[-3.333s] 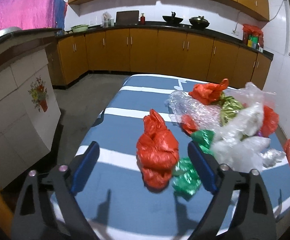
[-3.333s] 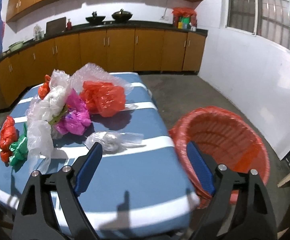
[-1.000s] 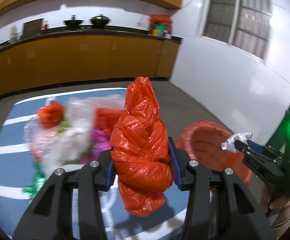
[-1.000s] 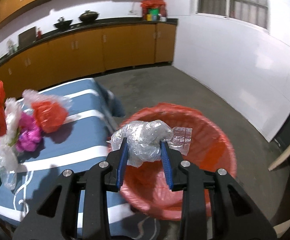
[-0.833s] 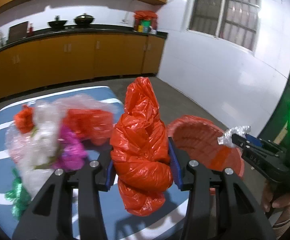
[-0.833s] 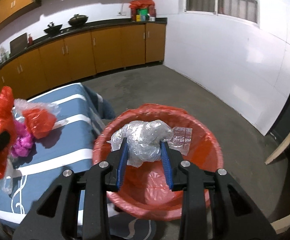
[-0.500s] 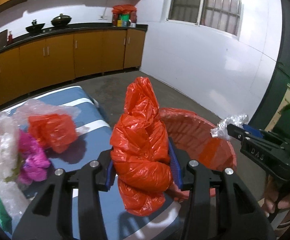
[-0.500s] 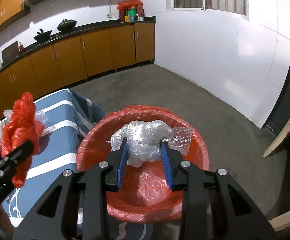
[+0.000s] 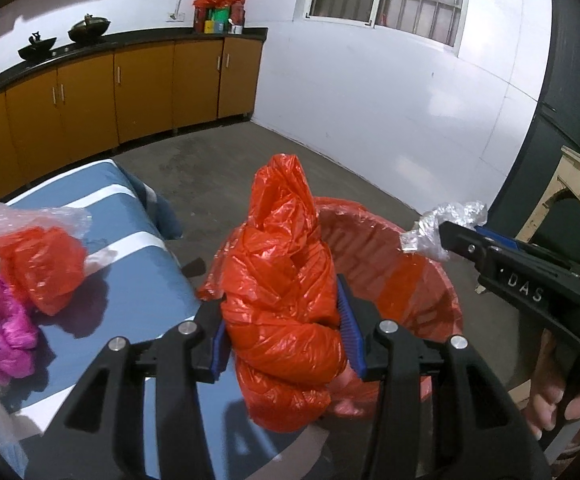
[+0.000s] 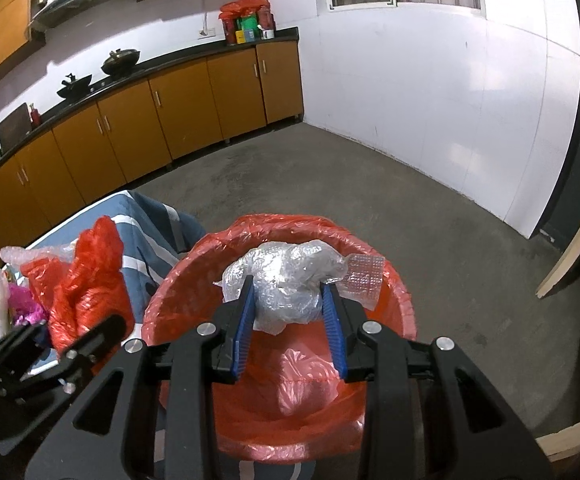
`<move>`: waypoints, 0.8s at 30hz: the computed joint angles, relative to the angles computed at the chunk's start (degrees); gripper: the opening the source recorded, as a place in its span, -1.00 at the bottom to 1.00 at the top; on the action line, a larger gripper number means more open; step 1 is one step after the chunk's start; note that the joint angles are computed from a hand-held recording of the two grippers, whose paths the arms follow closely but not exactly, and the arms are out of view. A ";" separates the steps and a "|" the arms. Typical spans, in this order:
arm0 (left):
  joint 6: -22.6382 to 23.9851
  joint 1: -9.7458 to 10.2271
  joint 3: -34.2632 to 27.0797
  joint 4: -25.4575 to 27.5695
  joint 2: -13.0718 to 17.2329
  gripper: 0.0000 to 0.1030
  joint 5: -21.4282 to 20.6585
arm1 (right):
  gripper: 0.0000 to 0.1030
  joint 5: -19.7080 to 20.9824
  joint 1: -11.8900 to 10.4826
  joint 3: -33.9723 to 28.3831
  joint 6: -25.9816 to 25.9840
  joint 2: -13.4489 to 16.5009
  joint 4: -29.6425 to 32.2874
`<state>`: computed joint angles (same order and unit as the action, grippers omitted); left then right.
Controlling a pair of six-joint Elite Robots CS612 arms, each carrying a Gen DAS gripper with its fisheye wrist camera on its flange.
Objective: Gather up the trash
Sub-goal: 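Carry both bags over the orange basket and open both tools to drop them, then move both open tools back toward the pile of bags on the table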
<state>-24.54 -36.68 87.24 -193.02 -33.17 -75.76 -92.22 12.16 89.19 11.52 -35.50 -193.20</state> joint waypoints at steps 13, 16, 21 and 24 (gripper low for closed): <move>-0.34 0.85 -3.27 3.24 2.01 0.09 -2.86 | 0.00 1.48 -1.21 0.60 2.82 -0.07 -0.28; -0.45 0.83 -3.29 3.43 2.07 0.14 -2.76 | 0.00 0.90 -1.27 0.68 3.01 -0.20 -0.34; -0.54 0.11 -2.21 3.96 1.37 0.26 1.58 | 0.00 -1.11 -0.81 1.02 1.86 -0.37 -1.17; -1.26 -0.56 -0.48 4.07 0.51 0.37 6.76 | 0.03 -2.34 -0.28 1.02 0.57 -0.30 -1.88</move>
